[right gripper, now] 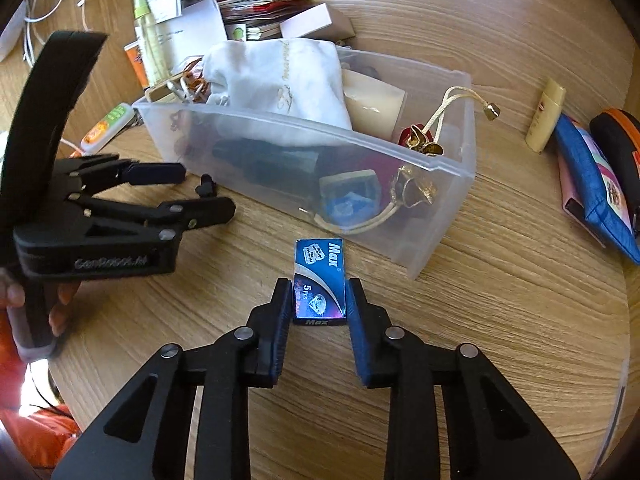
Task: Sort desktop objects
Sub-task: 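Grasp the blue Max box with right while left grasps the black rubber piece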
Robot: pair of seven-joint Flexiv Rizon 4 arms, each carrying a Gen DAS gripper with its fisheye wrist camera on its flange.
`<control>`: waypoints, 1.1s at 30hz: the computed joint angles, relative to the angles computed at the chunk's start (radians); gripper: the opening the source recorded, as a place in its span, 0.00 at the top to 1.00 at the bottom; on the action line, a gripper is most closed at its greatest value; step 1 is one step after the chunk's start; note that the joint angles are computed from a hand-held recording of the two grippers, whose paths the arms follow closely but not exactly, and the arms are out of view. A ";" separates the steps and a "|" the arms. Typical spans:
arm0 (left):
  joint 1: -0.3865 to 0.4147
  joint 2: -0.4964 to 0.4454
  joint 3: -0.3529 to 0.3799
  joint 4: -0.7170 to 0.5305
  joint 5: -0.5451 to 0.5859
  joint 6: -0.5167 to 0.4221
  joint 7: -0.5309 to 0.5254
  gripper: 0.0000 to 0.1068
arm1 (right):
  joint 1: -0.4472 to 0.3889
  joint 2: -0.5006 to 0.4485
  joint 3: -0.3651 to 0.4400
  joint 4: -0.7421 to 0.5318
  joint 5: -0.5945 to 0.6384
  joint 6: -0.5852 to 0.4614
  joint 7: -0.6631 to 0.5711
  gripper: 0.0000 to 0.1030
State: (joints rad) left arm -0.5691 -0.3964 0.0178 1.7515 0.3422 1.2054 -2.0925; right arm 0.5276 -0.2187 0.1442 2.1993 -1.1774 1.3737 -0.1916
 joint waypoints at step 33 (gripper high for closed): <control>-0.017 0.055 0.003 0.052 0.075 0.051 -0.063 0.87 | 0.013 -0.019 -0.043 -0.031 -0.059 0.072 0.023 0.76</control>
State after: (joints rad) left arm -0.5859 -0.3411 0.0207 1.8034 0.4170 1.2567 -2.1559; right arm 0.5406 -0.2374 0.1009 2.1683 -1.2362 1.4459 -0.1685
